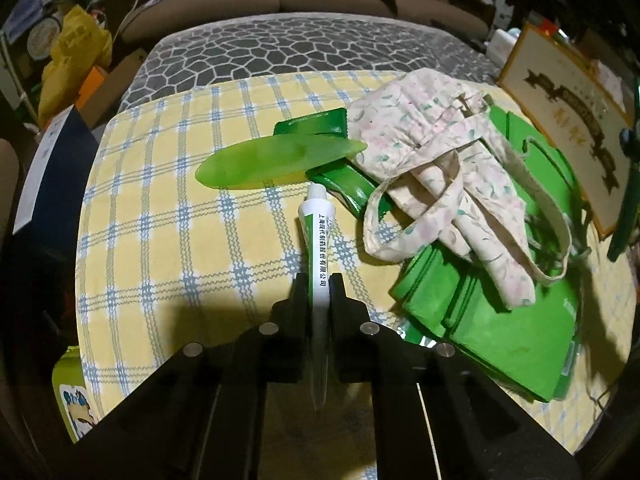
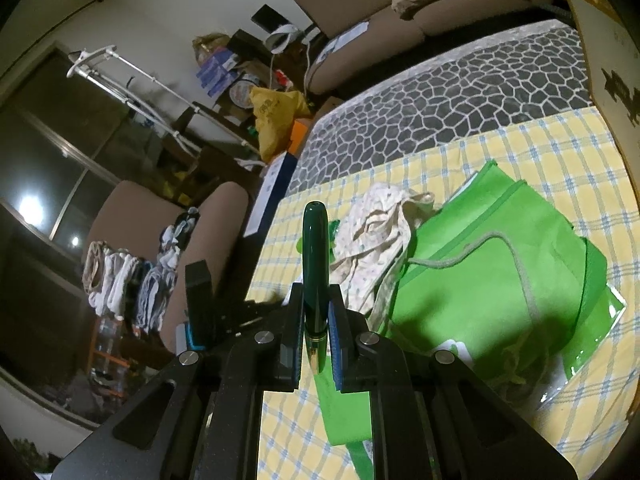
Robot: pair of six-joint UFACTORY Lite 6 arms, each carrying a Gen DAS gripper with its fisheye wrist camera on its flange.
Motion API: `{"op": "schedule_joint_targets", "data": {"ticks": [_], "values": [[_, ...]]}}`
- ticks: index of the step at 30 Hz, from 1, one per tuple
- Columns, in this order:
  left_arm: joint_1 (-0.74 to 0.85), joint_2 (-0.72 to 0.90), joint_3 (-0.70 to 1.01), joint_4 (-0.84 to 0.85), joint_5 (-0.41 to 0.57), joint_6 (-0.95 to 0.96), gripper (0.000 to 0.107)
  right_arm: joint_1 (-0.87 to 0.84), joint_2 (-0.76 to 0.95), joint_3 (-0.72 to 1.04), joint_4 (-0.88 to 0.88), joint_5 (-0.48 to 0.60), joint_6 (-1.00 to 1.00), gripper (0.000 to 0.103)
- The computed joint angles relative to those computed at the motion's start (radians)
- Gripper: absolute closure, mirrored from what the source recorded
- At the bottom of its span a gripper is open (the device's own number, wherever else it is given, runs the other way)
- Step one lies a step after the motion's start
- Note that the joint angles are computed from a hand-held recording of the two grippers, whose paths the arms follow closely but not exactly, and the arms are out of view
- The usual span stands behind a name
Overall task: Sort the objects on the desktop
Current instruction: 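Grasp the white toothpaste tube with the left gripper while the right gripper holds the pen, then carry the toothpaste tube and green pen up over the cardboard box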
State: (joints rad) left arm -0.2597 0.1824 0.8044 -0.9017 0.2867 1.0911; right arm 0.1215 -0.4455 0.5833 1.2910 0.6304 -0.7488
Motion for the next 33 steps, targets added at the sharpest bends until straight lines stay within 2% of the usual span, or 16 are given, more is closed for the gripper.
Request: {"op": "schedule_joint_targets", "data": {"ticks": [7,13,20,25,33], "values": [[-0.032,-0.128,-0.040,-0.050,0.038,-0.034,0.098,-0.086,-0.031,-0.002,-0.017,0.061,-0.010,0.093],[-0.117,-0.225,0.002,0.003,0.086,-0.197,0.098,-0.168,-0.078,0.000,-0.052,0.118,0.001,0.093],[-0.315,-0.245,0.128,0.239,0.066,-0.554,0.098,-0.359,-0.138,0.006,-0.082,0.260,-0.019,0.093],[-0.454,-0.187,0.257,0.439,0.055,-0.820,0.098,-0.586,-0.162,0.014,-0.090,0.430,-0.072,0.093],[-0.654,-0.009,0.523,0.743,0.080,-1.196,0.098,-0.997,-0.088,0.101,-0.105,0.721,-0.192,0.093]]}}
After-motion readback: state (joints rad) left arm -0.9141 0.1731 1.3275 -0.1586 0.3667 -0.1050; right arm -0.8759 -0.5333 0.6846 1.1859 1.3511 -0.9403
